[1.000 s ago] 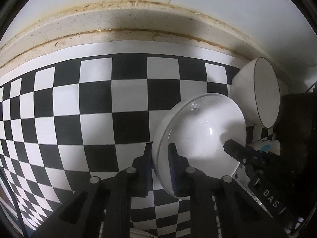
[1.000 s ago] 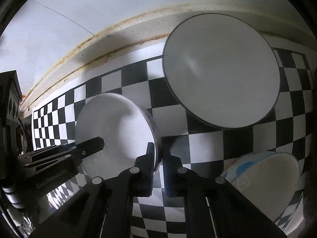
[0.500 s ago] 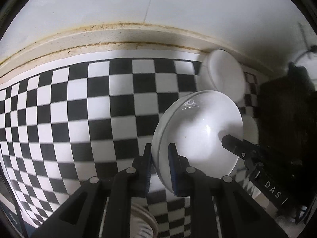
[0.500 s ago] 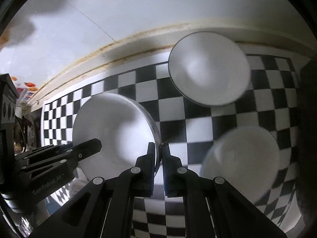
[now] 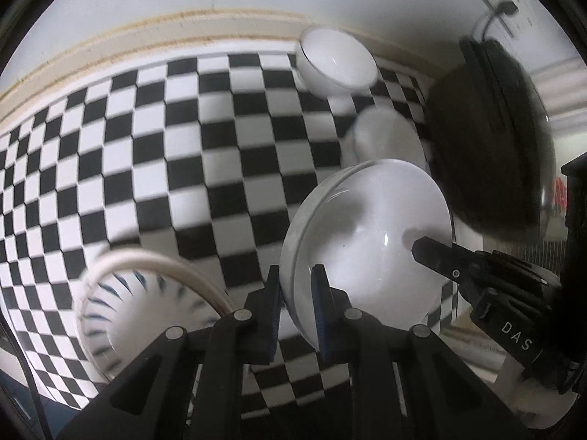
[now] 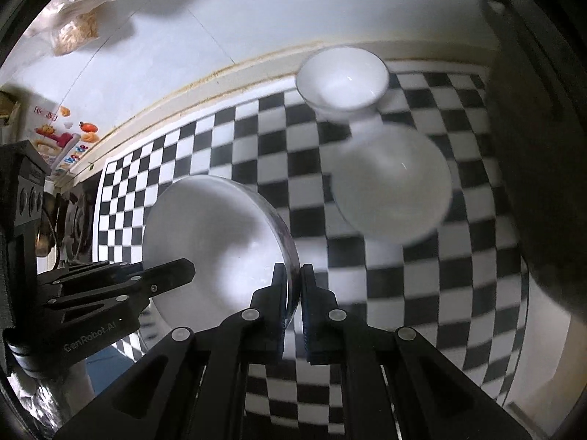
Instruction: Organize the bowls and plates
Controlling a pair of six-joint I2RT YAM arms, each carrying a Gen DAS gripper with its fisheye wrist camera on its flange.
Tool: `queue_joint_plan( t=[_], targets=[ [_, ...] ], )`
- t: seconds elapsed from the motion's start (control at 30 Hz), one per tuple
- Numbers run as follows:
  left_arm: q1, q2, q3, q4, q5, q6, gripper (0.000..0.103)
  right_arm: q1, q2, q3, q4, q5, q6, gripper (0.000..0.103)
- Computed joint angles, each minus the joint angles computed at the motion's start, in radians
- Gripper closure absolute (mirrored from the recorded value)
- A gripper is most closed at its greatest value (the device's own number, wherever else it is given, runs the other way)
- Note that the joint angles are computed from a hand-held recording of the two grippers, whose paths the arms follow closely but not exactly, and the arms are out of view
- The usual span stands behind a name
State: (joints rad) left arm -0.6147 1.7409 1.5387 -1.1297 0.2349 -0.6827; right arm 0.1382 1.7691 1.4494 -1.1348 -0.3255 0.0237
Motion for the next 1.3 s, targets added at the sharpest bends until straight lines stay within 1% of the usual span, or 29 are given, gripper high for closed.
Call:
queue_joint_plan(
  t=[0.13,0.23,0.4,0.53,0.67,0.9,1.13,1.3],
  targets=[
    [-0.057,-0.020,-0.078,0.042,0.006,-0.040,0.089,-0.041,-0.089,-0.144,0.017,-0.003,-0.034,0.094],
    [-0.097,-0.032,-0.143,0.080,0.018,-0.077,0.089,-0.068,-0.127,-0.243,0.049,-0.007,-0.054,0.094],
    [-0.146,-0.005,-0.201,0.126,0.020,-0.114,0.089,-0.103,-0.134,-0.369,0.105,-0.016,-0.080,0.094],
    [-0.173,0.040,-0.208,0.151,0.022,-0.140,0.089,-0.122,-0.127,-0.453,0.156,-0.005,-0.100,0.094],
    [-0.194,0.089,-0.209,0.179,0.022,-0.152,0.089,-0.135,-0.105,-0.489,0.193,0.006,-0.114,0.094],
    [-0.223,0.143,-0.185,0.184,0.013,-0.163,0.089,-0.147,-0.060,-0.498,0.217,0.010,-0.132,0.095],
    [-0.235,0.160,-0.200,0.202,0.016,-0.175,0.089,-0.143,-0.032,-0.505,0.228,0.018,-0.134,0.095],
    [-0.223,0.158,-0.198,0.189,0.029,-0.188,0.089,-0.133,-0.010,-0.492,0.224,0.019,-0.132,0.094]
  ],
)
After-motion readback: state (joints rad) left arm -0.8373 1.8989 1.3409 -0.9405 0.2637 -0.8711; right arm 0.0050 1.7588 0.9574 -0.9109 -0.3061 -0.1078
